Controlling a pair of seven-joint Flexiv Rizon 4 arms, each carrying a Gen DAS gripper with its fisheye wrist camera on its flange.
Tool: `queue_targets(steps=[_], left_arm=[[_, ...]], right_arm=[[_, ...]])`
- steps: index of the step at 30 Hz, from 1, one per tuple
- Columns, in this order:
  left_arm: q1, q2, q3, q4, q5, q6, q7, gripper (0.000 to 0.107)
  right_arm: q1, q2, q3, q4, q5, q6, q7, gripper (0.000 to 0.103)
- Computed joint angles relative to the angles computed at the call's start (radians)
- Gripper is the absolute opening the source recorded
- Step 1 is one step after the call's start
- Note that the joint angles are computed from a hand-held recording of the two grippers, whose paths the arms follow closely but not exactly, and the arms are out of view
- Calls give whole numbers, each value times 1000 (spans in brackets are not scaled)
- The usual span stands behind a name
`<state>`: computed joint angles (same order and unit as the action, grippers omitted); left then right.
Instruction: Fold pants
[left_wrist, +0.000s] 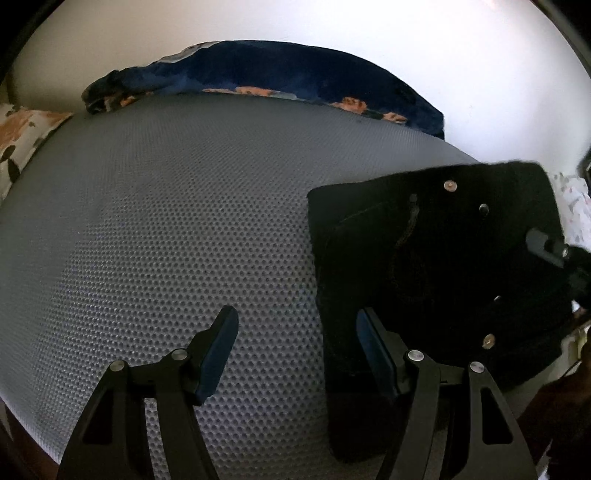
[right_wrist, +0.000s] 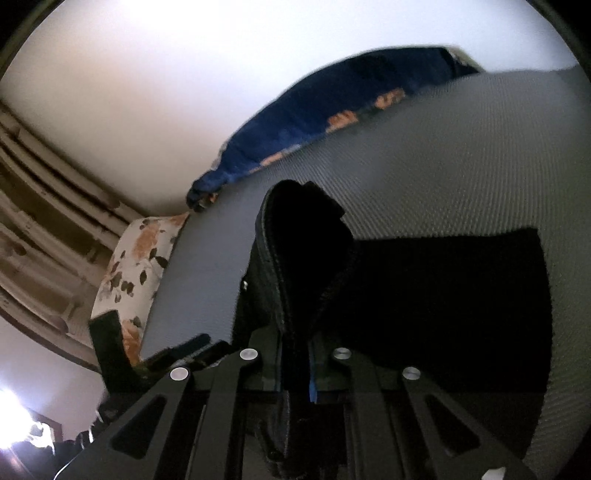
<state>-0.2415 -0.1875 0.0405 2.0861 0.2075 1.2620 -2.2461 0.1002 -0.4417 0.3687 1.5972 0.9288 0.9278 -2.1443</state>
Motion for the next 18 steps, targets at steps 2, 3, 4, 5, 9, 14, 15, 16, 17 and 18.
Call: queue_targets(steps=[2,3,4,5,9,14,15,16,17,18], left_arm=[[-4,-6,-1,-15,10,-6,0,67],[-6,-12,-3,-24,12,-9,4,67],[-8,-16,-4,-33,15,-14,7,67],[-12,-20,-4,-42,19,-19,9,67],[-21,-46,-12,-76,18,-25,33,67],[-38,-83,-20,-112,-6,-40,74,67],[-42,-90,-22,-119,-9,-46,85,67],[-46,-94,-22,-121,-12,-49,92,67],[-50,-101,-23,-129,-15,-57,100,67],[-55,-107,-22,-134,-18,-62,104,67]], right_arm=[[-1,10,-4,-1,-4,8,2,9],[-3,14,-7,-1,-2,14,4,9],[-4,19,-12,1,-3,22,14,9],[-8,23,-15,3,-3,27,14,9],[-24,34,-39,20,-7,76,42,9],[-33,8,-71,49,-56,133,121,9],[-35,-4,-74,55,-72,141,137,9],[-40,-19,-77,60,-84,149,160,9],[-45,-35,-77,62,-96,156,179,9],[-47,-49,-76,66,-111,168,194,9]])
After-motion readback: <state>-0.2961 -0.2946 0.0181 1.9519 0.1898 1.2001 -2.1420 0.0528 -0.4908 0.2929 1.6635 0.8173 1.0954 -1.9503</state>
